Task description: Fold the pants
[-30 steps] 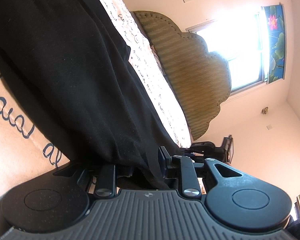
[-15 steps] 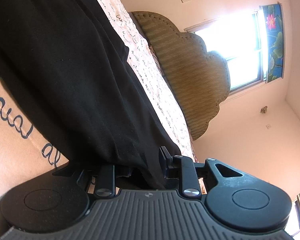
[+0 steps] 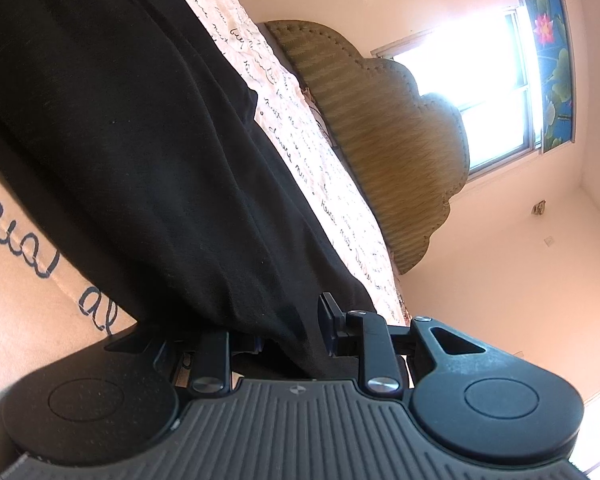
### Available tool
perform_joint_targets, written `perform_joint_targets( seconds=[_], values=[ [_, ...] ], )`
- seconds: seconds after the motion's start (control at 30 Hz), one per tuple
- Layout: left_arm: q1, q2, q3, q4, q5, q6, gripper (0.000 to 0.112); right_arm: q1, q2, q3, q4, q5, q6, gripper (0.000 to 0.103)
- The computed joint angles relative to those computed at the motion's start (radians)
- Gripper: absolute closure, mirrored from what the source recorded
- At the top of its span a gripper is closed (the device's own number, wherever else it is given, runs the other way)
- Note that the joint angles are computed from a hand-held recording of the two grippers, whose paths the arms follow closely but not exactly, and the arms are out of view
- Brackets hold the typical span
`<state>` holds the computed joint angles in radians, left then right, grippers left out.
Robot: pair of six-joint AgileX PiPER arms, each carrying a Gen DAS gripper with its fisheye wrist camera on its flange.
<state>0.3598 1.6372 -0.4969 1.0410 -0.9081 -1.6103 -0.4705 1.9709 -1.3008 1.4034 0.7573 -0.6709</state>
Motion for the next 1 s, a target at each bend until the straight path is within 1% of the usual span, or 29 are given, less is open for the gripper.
perform_joint_targets(
  seconds=[0.07, 0.23, 0.3, 0.37, 0.47, 0.53, 0.6, 0.67, 0.7, 0.77, 0.8, 0.83, 0.87, 0.9, 0.93, 0.97, 1.0],
  values=[
    [-0.003, -0.003, 0.000, -0.001, 0.007, 0.002, 0.077, -0.008, 0.029, -0.020, 0.028, 0.030, 0.012, 0.097],
    [-0.025, -0.028, 0.002, -0.012, 0.045, 0.000, 0.077, -0.009, 0.049, -0.018, 0.095, 0.064, 0.028, 0.096],
    [-0.029, -0.034, 0.003, -0.015, 0.052, 0.001, 0.077, -0.013, 0.048, 0.003, 0.148, 0.079, -0.008, 0.095],
    [-0.032, -0.038, 0.005, -0.018, 0.055, 0.003, 0.077, -0.018, 0.042, 0.029, 0.186, 0.097, -0.045, 0.091],
    [-0.034, -0.039, 0.008, -0.024, 0.055, 0.010, 0.077, -0.015, 0.025, 0.065, 0.205, 0.094, -0.078, 0.085],
    [-0.035, -0.039, 0.008, -0.024, 0.056, 0.009, 0.077, -0.012, 0.012, 0.093, 0.233, 0.092, -0.123, 0.085],
    [-0.034, -0.039, 0.008, -0.022, 0.055, 0.008, 0.077, -0.004, 0.016, 0.082, 0.221, 0.090, -0.114, 0.085],
    [-0.033, -0.039, 0.008, -0.022, 0.055, 0.008, 0.077, 0.013, 0.022, 0.065, 0.205, 0.057, -0.098, 0.085],
    [-0.033, -0.039, 0.008, -0.022, 0.054, 0.007, 0.077, 0.027, 0.024, 0.047, 0.176, 0.024, -0.074, 0.086],
    [-0.032, -0.041, 0.009, -0.022, 0.054, 0.006, 0.077, 0.057, 0.022, 0.016, 0.115, -0.053, -0.032, 0.099],
    [-0.033, -0.043, 0.009, -0.021, 0.059, 0.005, 0.078, 0.073, 0.015, 0.000, 0.069, -0.090, -0.004, 0.099],
    [-0.037, -0.049, 0.007, -0.018, 0.073, -0.004, 0.081, 0.084, 0.001, -0.004, 0.056, -0.114, -0.012, 0.100],
    [-0.044, -0.060, 0.002, -0.010, 0.106, -0.030, 0.083, 0.088, -0.019, 0.000, 0.076, -0.118, -0.046, 0.100],
    [-0.055, -0.076, -0.009, 0.014, 0.161, -0.084, 0.092, 0.081, -0.044, 0.013, 0.121, -0.103, -0.090, 0.100],
    [-0.055, -0.082, -0.022, 0.053, 0.193, -0.142, 0.095, 0.070, -0.070, 0.031, 0.172, -0.085, -0.133, 0.100],
    [-0.045, -0.080, -0.028, 0.079, 0.187, -0.171, 0.099, 0.053, -0.087, 0.044, 0.201, -0.059, -0.165, 0.100],
    [-0.040, -0.080, -0.031, 0.096, 0.184, -0.181, 0.101, 0.040, -0.093, 0.050, 0.195, -0.042, -0.178, 0.100]
  ],
)
